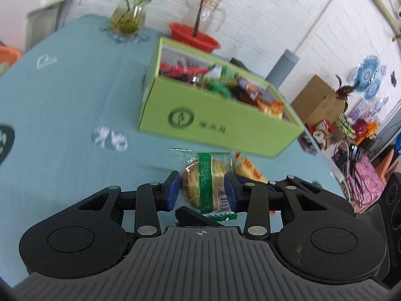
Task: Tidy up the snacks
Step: 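Grasp the round cookie pack with the left gripper and lift it, then lower the round cookie pack into the green box and release it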
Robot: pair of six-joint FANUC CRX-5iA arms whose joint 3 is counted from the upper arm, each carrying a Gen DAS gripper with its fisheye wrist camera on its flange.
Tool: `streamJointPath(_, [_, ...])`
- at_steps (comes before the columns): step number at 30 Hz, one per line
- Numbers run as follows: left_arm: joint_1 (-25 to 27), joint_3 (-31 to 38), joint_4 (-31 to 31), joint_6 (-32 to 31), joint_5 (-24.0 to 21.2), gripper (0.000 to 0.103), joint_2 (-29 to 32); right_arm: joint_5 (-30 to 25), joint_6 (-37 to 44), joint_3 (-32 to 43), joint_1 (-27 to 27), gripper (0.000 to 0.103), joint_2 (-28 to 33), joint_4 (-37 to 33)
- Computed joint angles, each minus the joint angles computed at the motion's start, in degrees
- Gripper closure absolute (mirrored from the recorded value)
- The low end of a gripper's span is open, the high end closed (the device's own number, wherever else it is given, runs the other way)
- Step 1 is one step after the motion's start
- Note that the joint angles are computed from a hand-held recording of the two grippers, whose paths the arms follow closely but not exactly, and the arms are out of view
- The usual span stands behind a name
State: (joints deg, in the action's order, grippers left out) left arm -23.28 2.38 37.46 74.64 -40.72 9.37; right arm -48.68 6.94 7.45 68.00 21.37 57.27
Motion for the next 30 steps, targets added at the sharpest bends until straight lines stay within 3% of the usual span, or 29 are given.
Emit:
streamJointPath(6, [-0.18, 15.06, -1.85, 1.70, -0.67, 0.083, 8.49, 0.58, 6.31, 4.35, -4.54, 0.023, 1.66, 5.28])
streamJointPath(12, [1.03, 39.39, -5.22, 8.33, -10.25, 0.080, 23.89, 3.22, 13.70, 11.84, -10.90, 0.023, 5.66, 1.98])
streamJointPath(14, [1.73, 43.41, -4.69, 10.01, -11.65, 0.075, 26.73, 5.62, 14.02, 12.70, -12.84, 0.027, 5.95, -1.21])
streamJointPath(17, [1.72, 37.59, -5.99, 9.08, -6.87, 0.061, 23.11, 10.02, 6.65, 7.04, -14.18, 0.023, 2.44, 1.33])
streamJointPath(19, [1.31, 31.90, -5.80, 7.55, -3.77, 0.050, 19.70, 10.80, 0.00, 2.11, -13.88, 0.011, -0.28, 6.92])
streamJointPath(20, [1.04, 29.10, -4.89, 5.94, -2.78, 0.050, 18.13, 10.53, -2.47, -0.29, -13.44, 0.009, -1.63, 9.35])
streamJointPath(25, [-1.28, 17.99, -4.82, 1.96, -0.23, 0.039, 11.10, 4.72, -2.62, -7.59, -8.22, 0.009, -6.64, 9.95])
streamJointPath(30, [-3.81, 15.91, -9.65, 4.55, -2.51, 0.038, 9.48, -1.40, -1.89, -11.19, -3.97, 0.010, -9.20, 4.09])
